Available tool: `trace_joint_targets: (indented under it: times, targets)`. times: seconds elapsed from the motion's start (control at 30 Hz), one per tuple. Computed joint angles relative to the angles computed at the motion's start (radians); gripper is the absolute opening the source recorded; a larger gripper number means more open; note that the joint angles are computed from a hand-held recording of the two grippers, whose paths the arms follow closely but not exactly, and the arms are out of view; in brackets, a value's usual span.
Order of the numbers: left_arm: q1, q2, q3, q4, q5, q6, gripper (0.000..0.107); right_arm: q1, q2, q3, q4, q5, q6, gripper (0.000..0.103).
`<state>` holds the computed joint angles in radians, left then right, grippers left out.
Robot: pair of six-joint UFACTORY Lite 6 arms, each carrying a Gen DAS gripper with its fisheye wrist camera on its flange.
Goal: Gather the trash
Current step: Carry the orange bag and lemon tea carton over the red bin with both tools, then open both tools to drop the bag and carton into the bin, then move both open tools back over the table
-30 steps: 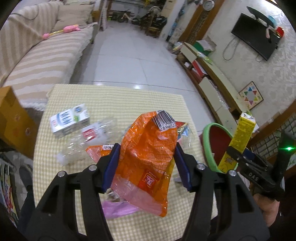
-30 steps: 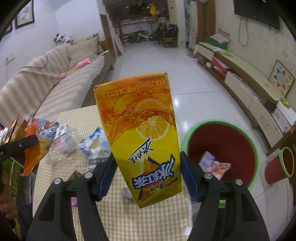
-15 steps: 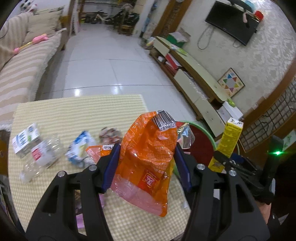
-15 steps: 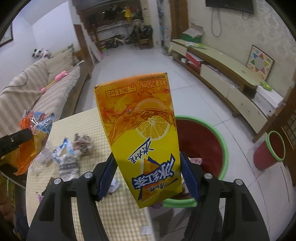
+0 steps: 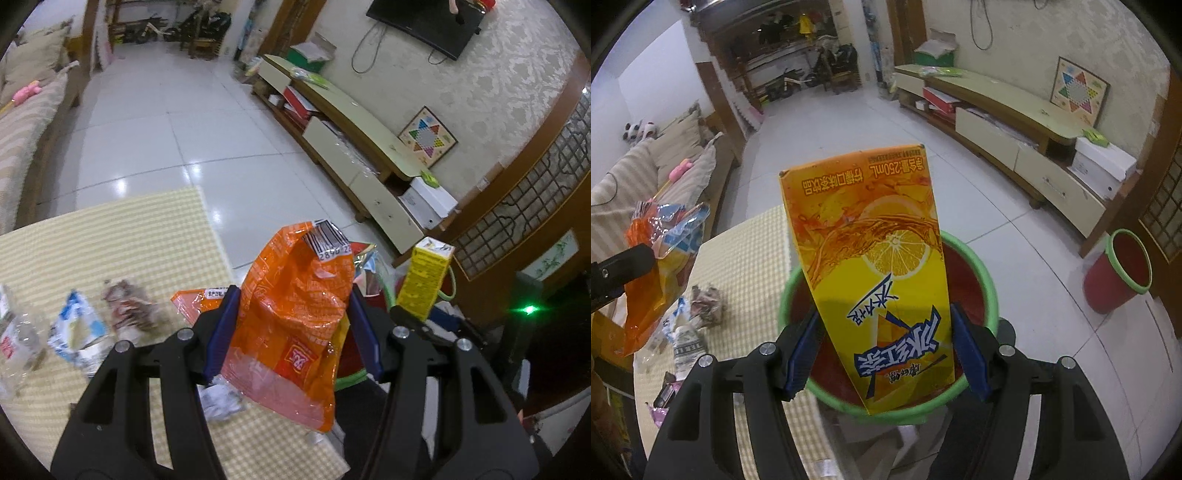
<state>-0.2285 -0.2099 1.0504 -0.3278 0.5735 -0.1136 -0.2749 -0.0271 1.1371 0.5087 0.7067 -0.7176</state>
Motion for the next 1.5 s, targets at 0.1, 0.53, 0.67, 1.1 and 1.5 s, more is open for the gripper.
trace_joint_targets:
  times: [0.1, 0.53, 0.67, 1.1, 1.5]
  targets:
    - [-0.038, 0.070, 0.043, -0.020, -0.027, 0.002, 0.056, -0.026, 0.040, 0.025, 0.007, 0.006, -0.011, 0.064]
    - [-0.117, 0.282, 0.187, -0.031, -0.058, -0.011, 0.057, -0.052, 0.143, 0.082, 0.007, 0.005, -0.025, 0.064]
    - [-0.134, 0.350, 0.251, -0.014, -0.054, -0.035, 0.057, -0.050, 0.158, 0.086, 0.006, 0.000, -0.026, 0.064]
    - [-0.126, 0.329, 0.231, 0.046, -0.067, -0.102, 0.092, -0.026, 0.147, 0.077, -0.031, -0.020, 0.010, 0.088]
    - [-0.020, 0.113, 0.085, 0.071, -0.010, -0.094, 0.097, 0.023, 0.044, 0.022, -0.039, -0.001, 0.049, 0.090]
